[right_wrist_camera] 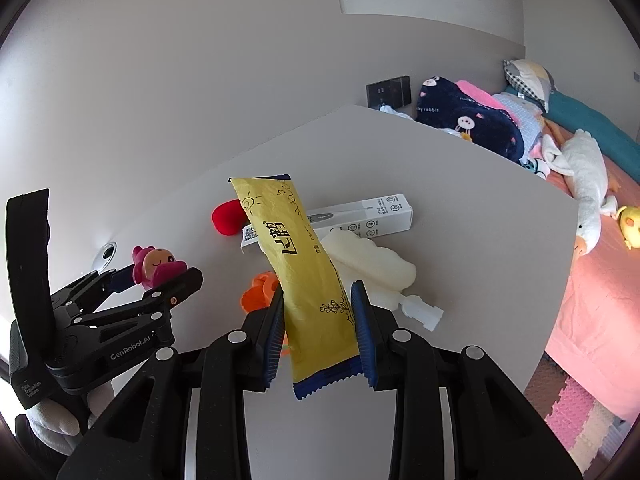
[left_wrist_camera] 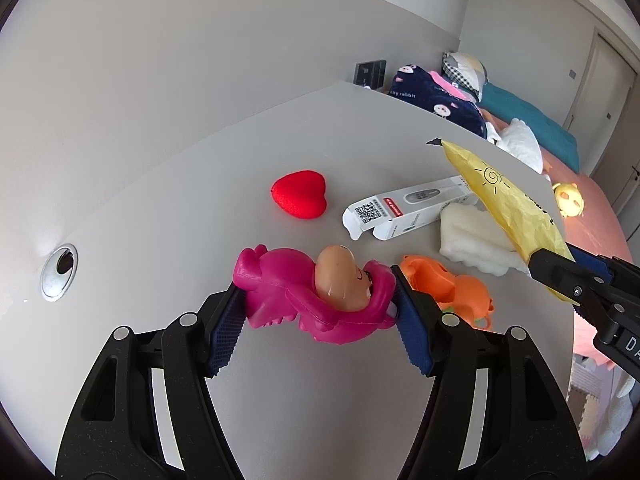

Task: Collect trash
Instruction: 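Carry the pink plush and yellow snack bag over the black bin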

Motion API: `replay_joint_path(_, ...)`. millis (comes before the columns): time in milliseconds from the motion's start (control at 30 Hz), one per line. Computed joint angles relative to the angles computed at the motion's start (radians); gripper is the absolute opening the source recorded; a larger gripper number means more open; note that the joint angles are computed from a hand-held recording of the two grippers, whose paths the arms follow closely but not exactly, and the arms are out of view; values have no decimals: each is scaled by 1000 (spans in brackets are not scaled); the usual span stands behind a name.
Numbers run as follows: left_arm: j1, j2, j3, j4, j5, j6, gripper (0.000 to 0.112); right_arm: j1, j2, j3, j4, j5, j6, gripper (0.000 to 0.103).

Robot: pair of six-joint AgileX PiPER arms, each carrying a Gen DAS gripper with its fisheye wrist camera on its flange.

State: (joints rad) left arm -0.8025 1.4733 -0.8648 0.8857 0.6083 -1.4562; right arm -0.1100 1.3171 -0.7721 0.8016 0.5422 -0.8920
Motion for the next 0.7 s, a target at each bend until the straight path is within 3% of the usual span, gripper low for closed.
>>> replay_joint_path(467, -166, -1, -43, 46, 123, -79, 65, -250, -150, 78, 73, 159, -150, 34)
replay_joint_path(700, -254, 34, -99, 38, 183, -91, 65, -447, -196, 89, 122, 305, -270, 34)
